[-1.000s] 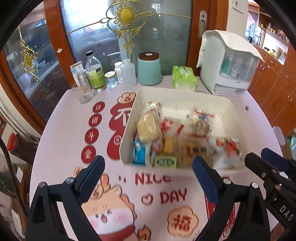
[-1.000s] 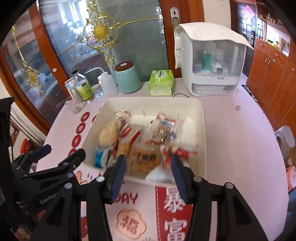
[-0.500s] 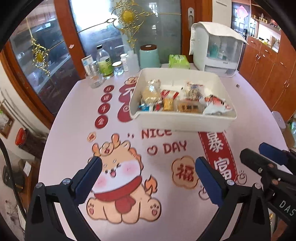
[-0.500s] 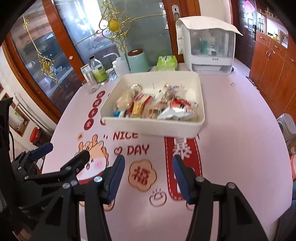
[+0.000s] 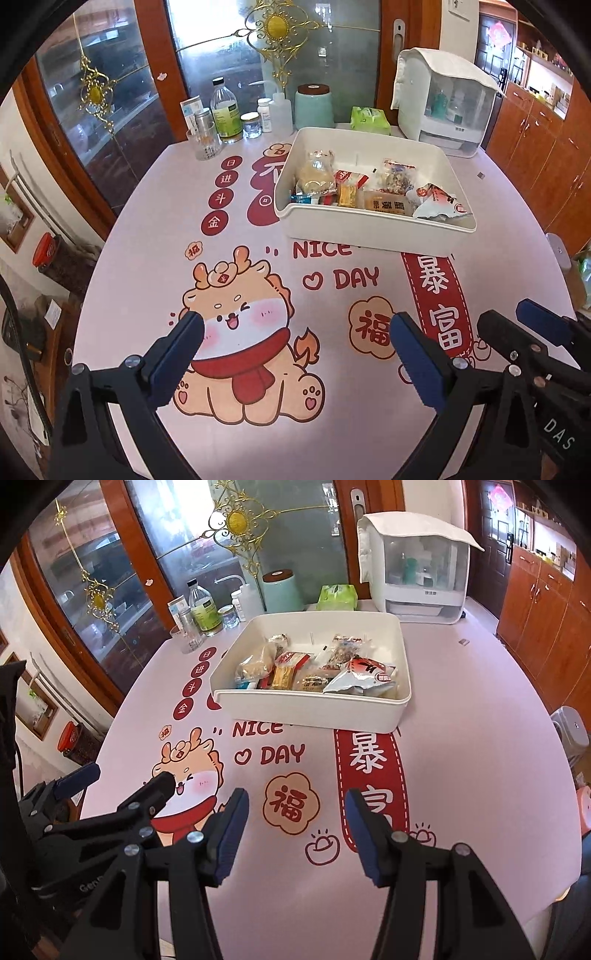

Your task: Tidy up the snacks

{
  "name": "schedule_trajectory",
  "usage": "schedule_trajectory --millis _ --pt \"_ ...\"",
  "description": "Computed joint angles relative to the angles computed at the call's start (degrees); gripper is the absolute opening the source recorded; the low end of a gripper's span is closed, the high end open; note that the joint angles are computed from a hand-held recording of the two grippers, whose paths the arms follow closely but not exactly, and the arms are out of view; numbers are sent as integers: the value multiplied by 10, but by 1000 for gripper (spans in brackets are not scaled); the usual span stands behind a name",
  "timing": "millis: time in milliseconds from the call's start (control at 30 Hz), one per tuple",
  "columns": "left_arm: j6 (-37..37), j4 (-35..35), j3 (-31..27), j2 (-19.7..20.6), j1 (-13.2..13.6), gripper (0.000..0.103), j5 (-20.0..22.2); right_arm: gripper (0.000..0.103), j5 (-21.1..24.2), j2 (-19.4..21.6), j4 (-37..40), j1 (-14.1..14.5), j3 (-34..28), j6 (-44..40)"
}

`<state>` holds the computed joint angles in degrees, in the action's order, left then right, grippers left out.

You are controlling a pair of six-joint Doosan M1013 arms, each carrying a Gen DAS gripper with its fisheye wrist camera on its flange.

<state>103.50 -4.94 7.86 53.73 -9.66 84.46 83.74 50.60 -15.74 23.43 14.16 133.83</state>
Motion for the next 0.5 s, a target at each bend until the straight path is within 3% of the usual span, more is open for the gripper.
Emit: schedule_trajectory --millis 133,500 --pt "-6 -7 -15 8 2 100 16 55 1 1 -1 1 -2 2" --pt "-6 -8 38 -19 4 100 -11 55 -1 0 2 3 -2 4"
